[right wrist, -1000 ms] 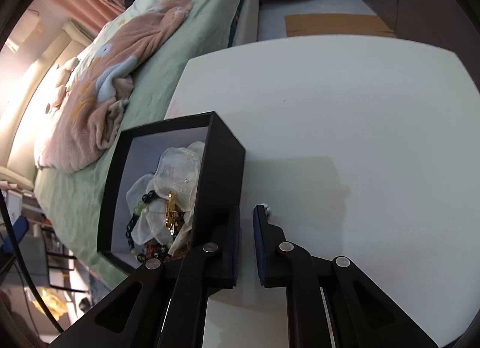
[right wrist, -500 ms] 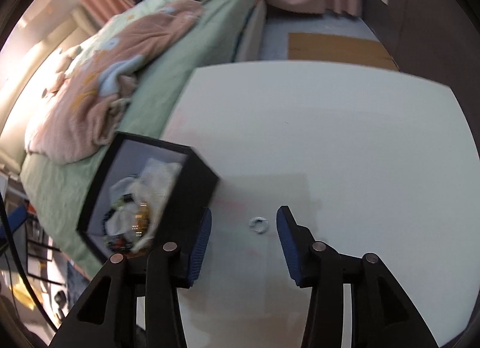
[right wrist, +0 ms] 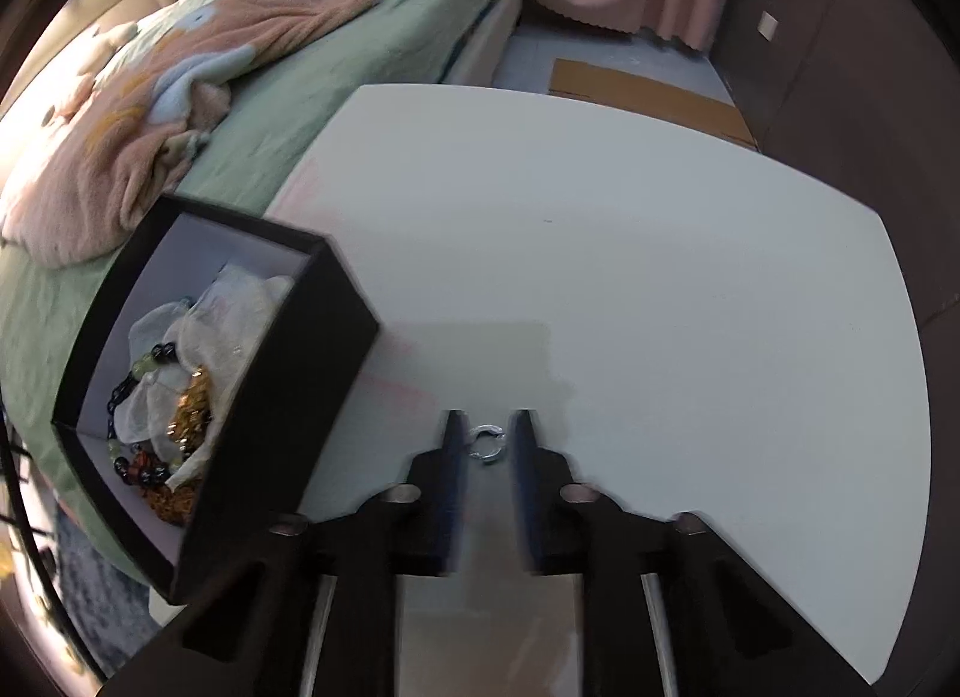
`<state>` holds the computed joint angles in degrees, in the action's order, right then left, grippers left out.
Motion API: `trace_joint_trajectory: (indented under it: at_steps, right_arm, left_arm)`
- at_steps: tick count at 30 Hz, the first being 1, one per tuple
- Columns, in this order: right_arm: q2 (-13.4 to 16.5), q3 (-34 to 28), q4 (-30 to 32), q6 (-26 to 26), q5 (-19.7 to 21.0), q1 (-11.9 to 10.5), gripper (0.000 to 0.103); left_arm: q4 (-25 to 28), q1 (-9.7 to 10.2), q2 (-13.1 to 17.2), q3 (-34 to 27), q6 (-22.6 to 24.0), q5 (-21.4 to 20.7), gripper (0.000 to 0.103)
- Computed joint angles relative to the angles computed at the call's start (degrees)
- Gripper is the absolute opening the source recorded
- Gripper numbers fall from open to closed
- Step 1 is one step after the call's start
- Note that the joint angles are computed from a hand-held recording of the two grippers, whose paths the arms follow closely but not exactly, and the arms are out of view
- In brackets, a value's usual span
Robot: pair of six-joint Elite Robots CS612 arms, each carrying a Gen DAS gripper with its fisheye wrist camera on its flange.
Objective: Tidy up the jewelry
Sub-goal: 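Lift the silver ring into the box and open the right gripper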
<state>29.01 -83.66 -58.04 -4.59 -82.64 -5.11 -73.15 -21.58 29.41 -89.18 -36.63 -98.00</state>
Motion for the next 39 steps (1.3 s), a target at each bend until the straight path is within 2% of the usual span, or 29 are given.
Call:
trace_joint_trajectory:
  at_steps: [4, 10, 12, 16, 17, 18, 19, 21, 23, 25, 30, 34, 35, 39]
  right_arm:
    - [0.15, -0.66, 0.60, 4.15, 5.60, -1.86, 0.014]
    - [2.28, -4.80, -6.92, 9.53, 22.34, -5.12, 0.014]
    - [2.89, -5.34, -10.06, 10.16, 27.92, -5.45, 0.014]
    - [3.26, -4.99, -14.49, 9.90, 34.40, -4.74, 0.014]
    - [3.08, -4.79, -14.30, 8.92, 34.78, -4.35, 0.015]
    - [2.63, -4.33, -13.34, 7.46, 34.61, -4.05, 0.020]
    - [2.28, -4.08, -12.46, 6.26, 33.68, -3.64, 0.031]
    - [2.46, -4.99, -12.54, 6.29, 31.45, -3.37, 0.044]
    - [2.73, -5.72, -13.35, 6.93, 30.59, -3.49, 0.047]
    - [2.96, -6.81, -12.77, 7.55, 30.62, -3.99, 0.057]
    - [3.45, -9.14, -11.81, 8.29, 31.47, -5.42, 0.059]
    - [3.30, -10.53, -10.63, 7.26, 30.68, -5.92, 0.060]
    - [3.23, -11.02, -10.33, 7.02, 30.30, -6.07, 0.061]
    - [3.28, -13.25, -11.02, 6.43, 27.19, -6.27, 0.081]
  left_arm:
    - [-0.11, -0.07, 0.13, -0.15, 0.13, -0.03, 0.076]
    - [-0.13, -0.38, 0.19, -0.18, 1.58, 0.48, 0.076]
    - [-0.27, -0.59, 0.11, -0.11, 2.48, 0.88, 0.076]
    - [-0.04, -1.00, -0.19, 0.06, 4.26, 1.22, 0.076]
    - [0.06, -1.10, -0.28, 0.08, 4.54, 1.39, 0.076]
    - [0.10, -1.21, -0.35, 0.05, 4.72, 1.68, 0.076]
    - [0.06, -1.29, -0.34, -0.03, 4.79, 1.95, 0.076]
    - [0.18, -1.52, -0.46, -0.13, 4.91, 2.74, 0.076]
    - [0.18, -1.82, -0.53, -0.27, 5.28, 3.40, 0.076]
    - [0.16, -2.26, -0.62, -0.43, 6.17, 4.34, 0.076]
    - [-0.65, -3.28, -0.74, -0.69, 8.58, 5.60, 0.077]
    - [-2.64, -4.54, -0.33, -1.79, 11.56, 7.26, 0.097]
    - [-3.10, -4.79, -0.22, -2.07, 12.16, 7.44, 0.100]
    - [-4.03, -5.76, 0.12, -2.88, 15.34, 7.00, 0.102]
